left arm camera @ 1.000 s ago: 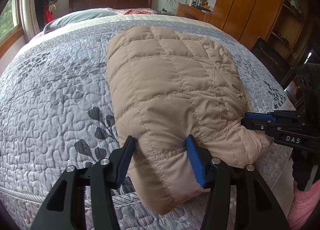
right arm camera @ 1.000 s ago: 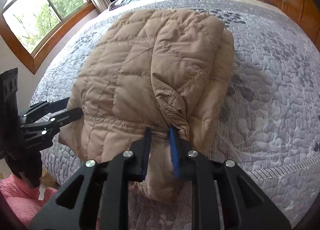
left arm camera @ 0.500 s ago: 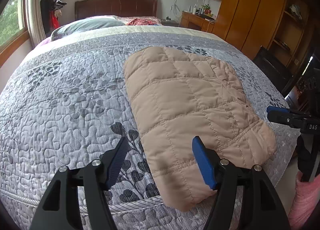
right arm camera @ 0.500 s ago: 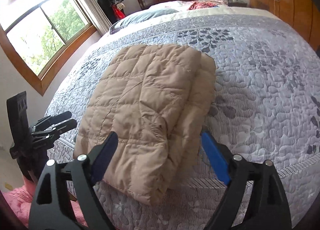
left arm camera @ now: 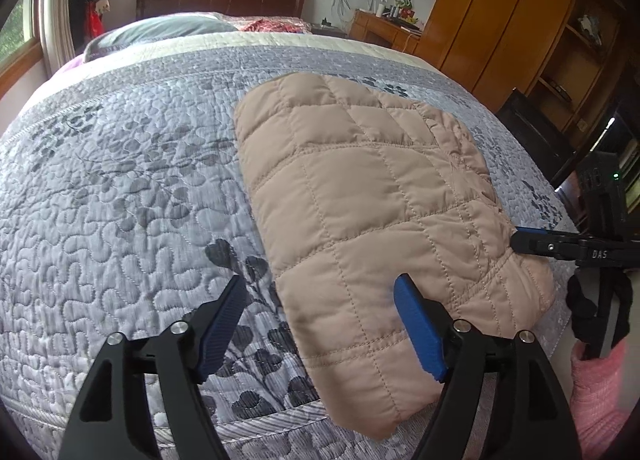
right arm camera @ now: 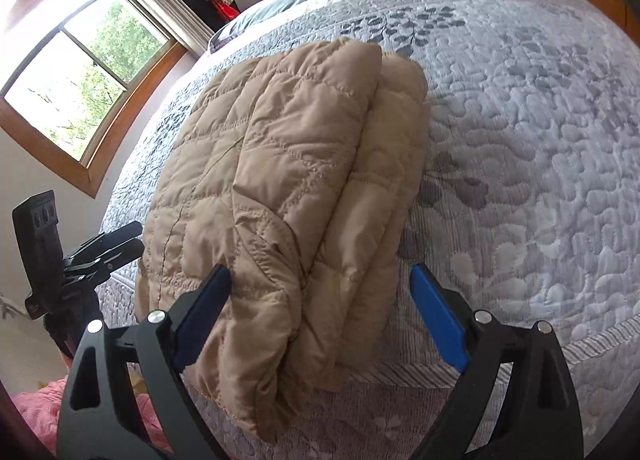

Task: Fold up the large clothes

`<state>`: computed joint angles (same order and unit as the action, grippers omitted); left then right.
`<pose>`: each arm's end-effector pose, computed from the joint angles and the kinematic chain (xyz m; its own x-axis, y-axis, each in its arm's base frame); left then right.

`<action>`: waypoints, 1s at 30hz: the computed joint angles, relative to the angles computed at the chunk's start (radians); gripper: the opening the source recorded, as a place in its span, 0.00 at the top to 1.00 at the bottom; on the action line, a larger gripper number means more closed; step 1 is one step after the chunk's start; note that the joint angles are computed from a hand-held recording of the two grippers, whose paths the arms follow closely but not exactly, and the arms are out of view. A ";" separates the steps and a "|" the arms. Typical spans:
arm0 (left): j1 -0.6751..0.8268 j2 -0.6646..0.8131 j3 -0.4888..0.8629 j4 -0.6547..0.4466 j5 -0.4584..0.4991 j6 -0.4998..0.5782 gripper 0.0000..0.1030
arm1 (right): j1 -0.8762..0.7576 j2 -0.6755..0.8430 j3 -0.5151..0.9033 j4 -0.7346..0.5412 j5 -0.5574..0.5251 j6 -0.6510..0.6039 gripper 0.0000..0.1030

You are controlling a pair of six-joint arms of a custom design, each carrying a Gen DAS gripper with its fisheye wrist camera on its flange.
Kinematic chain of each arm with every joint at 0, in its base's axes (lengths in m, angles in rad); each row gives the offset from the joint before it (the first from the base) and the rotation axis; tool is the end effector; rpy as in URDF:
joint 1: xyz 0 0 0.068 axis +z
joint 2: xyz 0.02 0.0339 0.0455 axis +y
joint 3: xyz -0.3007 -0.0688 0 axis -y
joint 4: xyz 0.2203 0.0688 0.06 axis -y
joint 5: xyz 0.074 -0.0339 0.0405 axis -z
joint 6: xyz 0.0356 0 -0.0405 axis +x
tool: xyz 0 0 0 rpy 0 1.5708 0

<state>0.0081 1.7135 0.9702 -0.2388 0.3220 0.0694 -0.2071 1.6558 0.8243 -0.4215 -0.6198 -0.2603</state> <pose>0.3255 -0.0086 0.2166 -0.8180 0.0592 -0.5722 0.2253 0.9482 -0.2241 0.2689 -0.0354 0.1929 -0.8957 -0.0259 -0.4440 -0.2492 0.8561 0.4528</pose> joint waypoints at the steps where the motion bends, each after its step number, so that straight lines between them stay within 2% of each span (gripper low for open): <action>1: 0.005 0.010 0.007 -0.008 0.020 0.003 0.25 | -0.001 0.018 0.005 -0.005 -0.013 -0.006 0.12; 6: 0.024 0.058 0.032 -0.028 0.110 0.015 0.22 | -0.013 0.106 0.040 -0.025 -0.076 -0.025 0.11; 12: 0.074 0.180 0.091 -0.078 0.305 0.038 0.14 | -0.022 0.216 0.092 -0.052 -0.158 -0.048 0.09; 15: 0.090 0.233 0.114 -0.080 0.367 0.040 0.10 | -0.018 0.260 0.111 -0.054 -0.192 -0.059 0.09; 21: 0.105 0.305 0.129 -0.052 0.474 -0.009 0.09 | -0.008 0.302 0.097 0.020 -0.240 -0.050 0.11; 22: 0.103 0.299 0.115 -0.031 0.474 -0.019 0.14 | -0.002 0.296 0.085 0.044 -0.241 -0.040 0.18; 23: 0.100 0.280 0.094 -0.006 0.465 -0.023 0.22 | 0.008 0.287 0.075 0.065 -0.239 -0.028 0.24; 25: 0.101 0.242 0.058 0.028 0.459 -0.021 0.35 | 0.008 0.241 0.034 0.084 -0.251 -0.041 0.43; 26: 0.102 0.227 0.044 0.044 0.464 -0.022 0.41 | 0.011 0.220 0.016 0.094 -0.260 -0.038 0.48; 28: 0.114 0.206 0.026 0.059 0.484 -0.018 0.48 | 0.013 0.175 -0.008 0.112 -0.274 -0.034 0.56; 30: 0.124 0.190 0.013 0.079 0.502 -0.028 0.51 | 0.018 0.127 -0.027 0.134 -0.284 -0.026 0.59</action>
<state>0.1323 1.9038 0.9834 -0.1597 0.8244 0.0418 -0.1886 1.7832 0.7969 -0.2878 -0.9037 -0.2859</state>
